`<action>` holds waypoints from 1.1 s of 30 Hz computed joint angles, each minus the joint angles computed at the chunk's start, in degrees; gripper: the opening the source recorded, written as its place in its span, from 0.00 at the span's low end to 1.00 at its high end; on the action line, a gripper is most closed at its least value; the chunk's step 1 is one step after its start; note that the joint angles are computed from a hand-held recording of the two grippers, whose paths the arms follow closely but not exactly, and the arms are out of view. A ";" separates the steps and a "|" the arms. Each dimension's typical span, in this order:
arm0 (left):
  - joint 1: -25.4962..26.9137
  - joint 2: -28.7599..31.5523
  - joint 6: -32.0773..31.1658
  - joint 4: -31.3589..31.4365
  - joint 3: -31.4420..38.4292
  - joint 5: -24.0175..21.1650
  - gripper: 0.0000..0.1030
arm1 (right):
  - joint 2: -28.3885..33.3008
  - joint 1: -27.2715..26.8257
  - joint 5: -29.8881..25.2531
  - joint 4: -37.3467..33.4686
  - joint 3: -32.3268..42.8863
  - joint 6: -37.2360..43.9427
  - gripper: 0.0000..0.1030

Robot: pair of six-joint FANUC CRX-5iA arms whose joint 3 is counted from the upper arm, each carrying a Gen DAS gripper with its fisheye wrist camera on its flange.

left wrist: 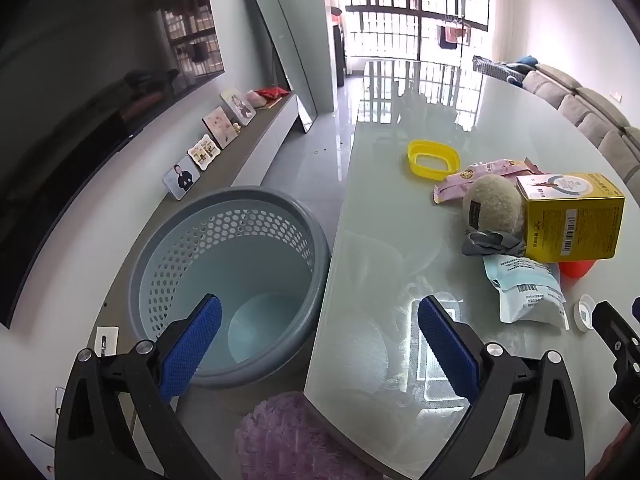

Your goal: Collect trash

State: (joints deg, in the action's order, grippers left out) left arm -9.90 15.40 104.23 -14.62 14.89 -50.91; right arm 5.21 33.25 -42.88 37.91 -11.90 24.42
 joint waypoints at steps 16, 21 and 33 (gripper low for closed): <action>-1.75 -0.48 0.10 -1.14 -0.24 0.78 0.94 | -0.54 -0.34 1.18 1.83 -1.52 -1.91 0.92; -1.66 -1.06 -0.13 -1.05 -0.89 1.19 0.94 | -0.80 -0.47 1.57 2.02 -1.84 -2.40 0.92; -1.94 -1.39 0.30 -1.49 -1.01 1.13 0.94 | -1.52 -0.38 1.93 2.53 -2.38 -3.10 0.92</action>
State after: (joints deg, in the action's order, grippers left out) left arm -11.84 14.01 104.53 -16.11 13.88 -49.78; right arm 3.69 32.87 -40.95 40.44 -14.28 21.32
